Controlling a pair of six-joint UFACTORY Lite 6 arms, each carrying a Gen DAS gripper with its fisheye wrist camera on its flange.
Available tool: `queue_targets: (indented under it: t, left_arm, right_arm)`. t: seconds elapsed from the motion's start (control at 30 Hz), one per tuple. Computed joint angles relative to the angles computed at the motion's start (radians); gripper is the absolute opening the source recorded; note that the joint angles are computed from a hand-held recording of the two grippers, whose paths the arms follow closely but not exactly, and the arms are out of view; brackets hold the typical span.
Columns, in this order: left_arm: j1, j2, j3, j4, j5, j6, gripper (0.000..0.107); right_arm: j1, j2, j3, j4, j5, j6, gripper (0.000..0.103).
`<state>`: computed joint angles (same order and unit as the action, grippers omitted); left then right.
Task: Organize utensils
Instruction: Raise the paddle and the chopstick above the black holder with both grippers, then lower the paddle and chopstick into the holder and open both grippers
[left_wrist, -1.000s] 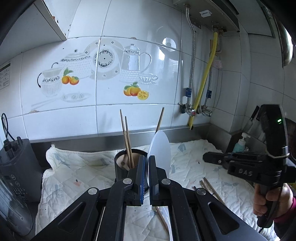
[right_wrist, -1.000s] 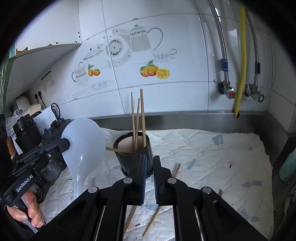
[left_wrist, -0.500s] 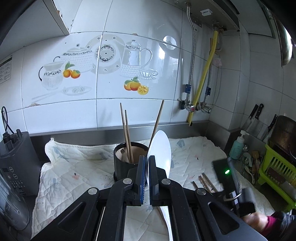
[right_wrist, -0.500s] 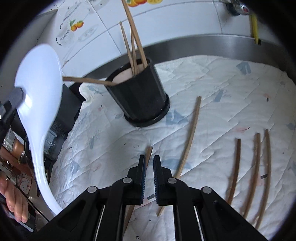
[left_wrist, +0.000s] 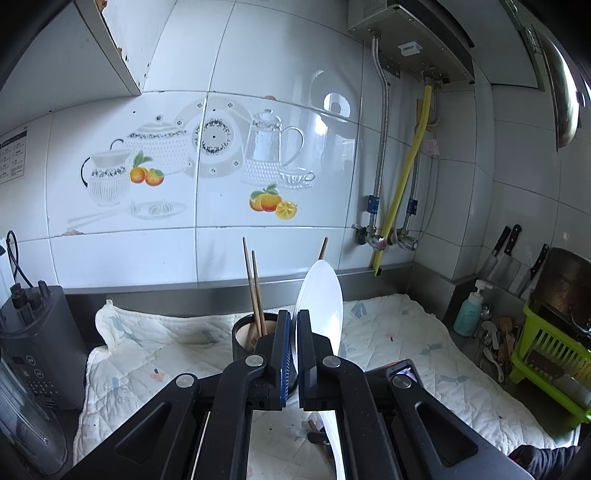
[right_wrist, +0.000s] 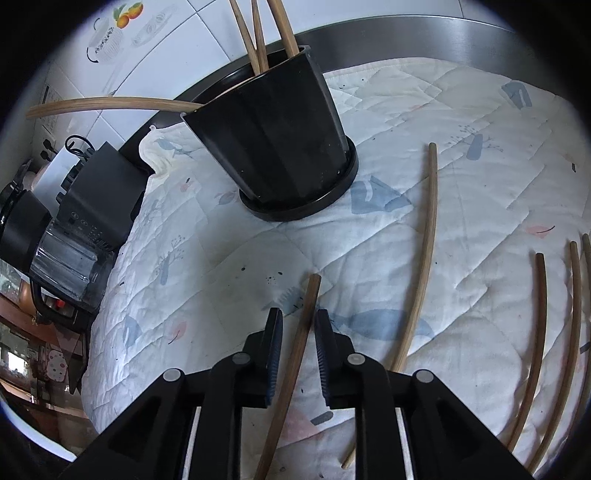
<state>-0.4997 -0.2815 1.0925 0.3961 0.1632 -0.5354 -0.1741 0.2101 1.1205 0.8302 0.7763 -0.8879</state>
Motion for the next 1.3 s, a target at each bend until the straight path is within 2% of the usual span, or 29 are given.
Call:
queue_targets:
  t: [0.13,0.17,0.2,0.27,0.5,0.77,0.93,1.07,1.3]
  left_arm:
    - [0.015,0.021,0.055,-0.075,0.008,0.083,0.002]
    - [0.020,0.028,0.071,-0.098,0.009,0.105,0.002]
    - [0.027,0.036,0.089,-0.145,0.012,0.152,0.002]
    - [0.039,0.052,0.125,-0.187,0.016,0.192,0.002]
    - [0.087,0.129,0.272,-0.292,0.023,0.311,0.002]
    - [0.211,0.318,0.579,-0.644,0.075,0.646,0.002]
    - [0.238,0.453,0.763,-0.644,0.078,0.673,0.002]
    - [0.252,0.573,0.915,-0.610,0.087,0.657,0.002]
    - [0.281,0.809,1.253,-0.627,0.153,0.703,0.002]
  right_arm:
    - [0.041,0.004,-0.002,-0.025,-0.053,0.031,0.020]
    - [0.046,0.003,0.002,-0.041,-0.059,0.043,0.019]
    - [0.056,-0.001,0.002,-0.064,-0.073,0.059,0.012]
    - [0.064,-0.003,0.002,-0.077,-0.083,0.060,0.012]
    - [0.004,-0.093,-0.011,-0.003,-0.024,-0.030,0.011]
    - [-0.075,-0.222,0.058,0.037,0.059,-0.086,0.010]
    - [-0.119,-0.259,0.156,0.078,0.104,-0.105,0.009]
    - [-0.111,-0.254,0.246,0.107,0.099,-0.102,0.009]
    - [-0.096,-0.150,0.481,0.121,0.087,-0.045,0.009]
